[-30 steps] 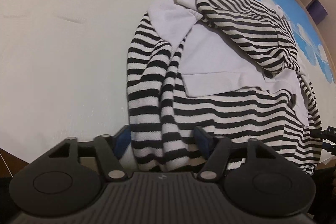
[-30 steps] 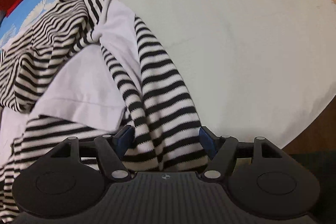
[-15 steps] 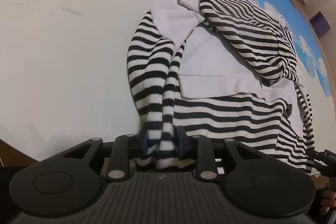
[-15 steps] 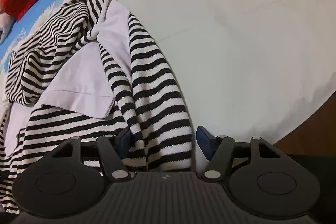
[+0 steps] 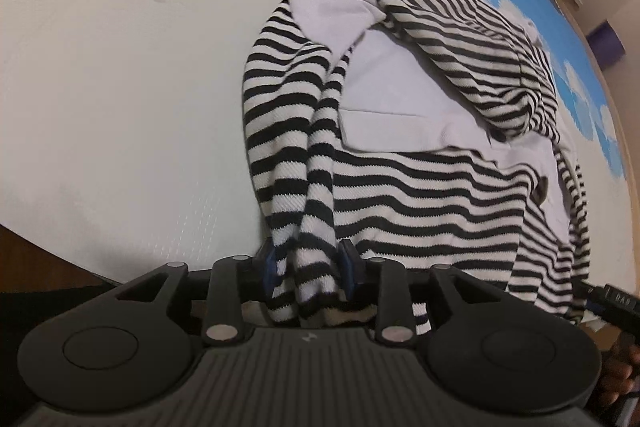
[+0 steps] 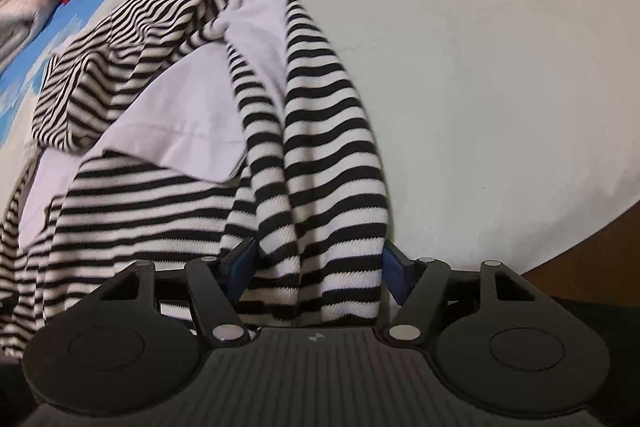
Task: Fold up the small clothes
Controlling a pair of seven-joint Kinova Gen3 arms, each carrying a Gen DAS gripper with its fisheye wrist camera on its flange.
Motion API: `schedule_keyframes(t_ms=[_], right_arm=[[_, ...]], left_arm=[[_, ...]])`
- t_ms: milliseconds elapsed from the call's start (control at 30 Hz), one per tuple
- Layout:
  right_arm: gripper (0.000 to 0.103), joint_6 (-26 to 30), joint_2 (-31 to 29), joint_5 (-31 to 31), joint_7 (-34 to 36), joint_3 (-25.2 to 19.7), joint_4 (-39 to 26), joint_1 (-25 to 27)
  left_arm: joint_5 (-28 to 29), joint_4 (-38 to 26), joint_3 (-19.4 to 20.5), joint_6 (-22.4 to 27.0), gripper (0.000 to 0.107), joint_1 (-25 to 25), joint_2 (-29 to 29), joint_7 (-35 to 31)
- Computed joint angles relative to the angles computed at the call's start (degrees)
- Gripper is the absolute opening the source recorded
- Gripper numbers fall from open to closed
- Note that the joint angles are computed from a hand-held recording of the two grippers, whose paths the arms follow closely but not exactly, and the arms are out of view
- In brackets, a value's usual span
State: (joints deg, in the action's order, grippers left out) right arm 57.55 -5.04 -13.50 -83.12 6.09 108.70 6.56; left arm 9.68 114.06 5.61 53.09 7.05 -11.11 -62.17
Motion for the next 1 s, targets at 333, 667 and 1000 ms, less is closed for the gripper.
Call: schedule_keyframes(t_ms=[333,667,1000], right_arm=[[0.009,-2.2,-2.5,-7.1,2.9,3.4,1.4,2.7],[0.034,2.5,0.2,-2.8,-0.6,1.0,-0.6,2.0],[0.011,1.2,-0.7,-5.1,2.1,2.2,0.2,2.4]], left_arm=[[-4.4,-0.1,1.3,-0.5,0.008,-1.5,-4.5,4.2],[-1.4,-0.4,-0.2,1.4,0.021,-0.9,-0.2,1.4],[-4.5,-0.6,1.4,1.3,0.017,-0.5,-1.0,3.3]])
